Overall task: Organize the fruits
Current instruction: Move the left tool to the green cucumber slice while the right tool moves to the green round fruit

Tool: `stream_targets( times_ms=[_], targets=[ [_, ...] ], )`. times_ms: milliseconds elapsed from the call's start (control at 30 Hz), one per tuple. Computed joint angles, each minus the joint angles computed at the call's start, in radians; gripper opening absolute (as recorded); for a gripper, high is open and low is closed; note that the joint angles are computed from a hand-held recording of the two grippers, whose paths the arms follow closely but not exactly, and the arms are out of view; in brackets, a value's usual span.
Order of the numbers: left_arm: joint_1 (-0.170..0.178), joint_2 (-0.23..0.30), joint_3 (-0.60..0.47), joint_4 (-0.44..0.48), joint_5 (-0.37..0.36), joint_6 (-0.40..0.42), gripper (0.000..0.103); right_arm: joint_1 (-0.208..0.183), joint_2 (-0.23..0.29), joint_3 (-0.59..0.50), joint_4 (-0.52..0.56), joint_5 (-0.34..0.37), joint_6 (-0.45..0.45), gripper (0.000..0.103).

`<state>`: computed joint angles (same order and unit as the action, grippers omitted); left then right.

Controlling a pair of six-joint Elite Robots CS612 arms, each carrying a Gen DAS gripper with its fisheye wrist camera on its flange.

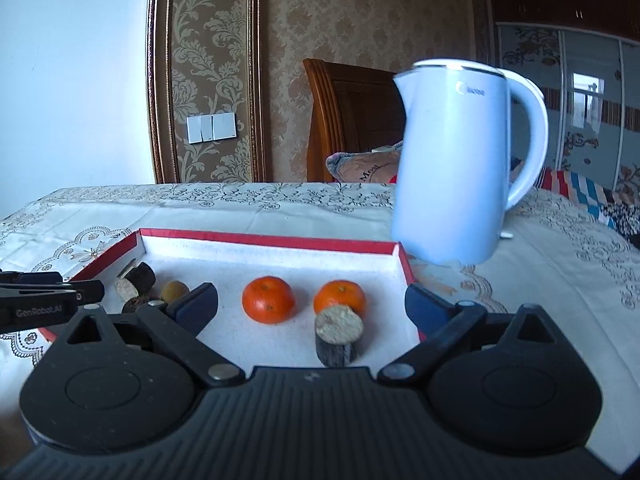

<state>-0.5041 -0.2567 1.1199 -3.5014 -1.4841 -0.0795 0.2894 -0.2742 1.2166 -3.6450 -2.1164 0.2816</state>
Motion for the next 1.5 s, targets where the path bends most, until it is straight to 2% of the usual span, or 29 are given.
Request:
stream_targets(
  times_ms=[200,367,567,667,767,967,1100,1200,1433,1500],
  targets=[
    [0.006,-0.019,0.051,-0.041,-0.042,-0.003,0.055,-0.002,-0.017,0.075,-0.044,0.027,0.058,0.100],
    [0.014,-0.035,0.097,-0.065,-0.086,-0.003,0.055,-0.002,-0.024,0.115,-0.105,0.042,0.071,0.100],
    [0.020,-0.050,0.155,-0.114,-0.130,0.031,0.055,0.009,-0.019,0.114,-0.119,0.058,-0.008,0.100],
    [0.024,-0.050,0.157,-0.118,-0.157,0.031,0.055,0.010,-0.020,0.116,-0.126,0.111,-0.052,0.100],
    [0.028,-0.052,0.157,-0.097,-0.212,0.053,0.055,0.013,-0.022,0.116,-0.106,0.136,-0.075,0.100],
    [0.022,-0.052,0.162,-0.092,-0.252,0.123,0.055,0.013,-0.028,0.116,-0.063,0.149,-0.069,0.099],
    [0.013,-0.053,0.159,-0.053,-0.236,0.164,0.055,0.010,-0.030,0.117,-0.044,0.150,-0.052,0.100],
    [0.011,-0.054,0.155,-0.025,-0.230,0.174,0.065,0.010,-0.032,0.118,-0.029,0.156,-0.054,0.100],
    [0.015,-0.056,0.162,-0.032,-0.240,0.203,0.065,0.006,-0.038,0.122,0.004,0.177,-0.056,0.100],
    [0.011,-0.055,0.168,-0.057,-0.208,0.223,0.071,0.006,-0.037,0.122,0.001,0.173,-0.052,0.100]
  ],
)
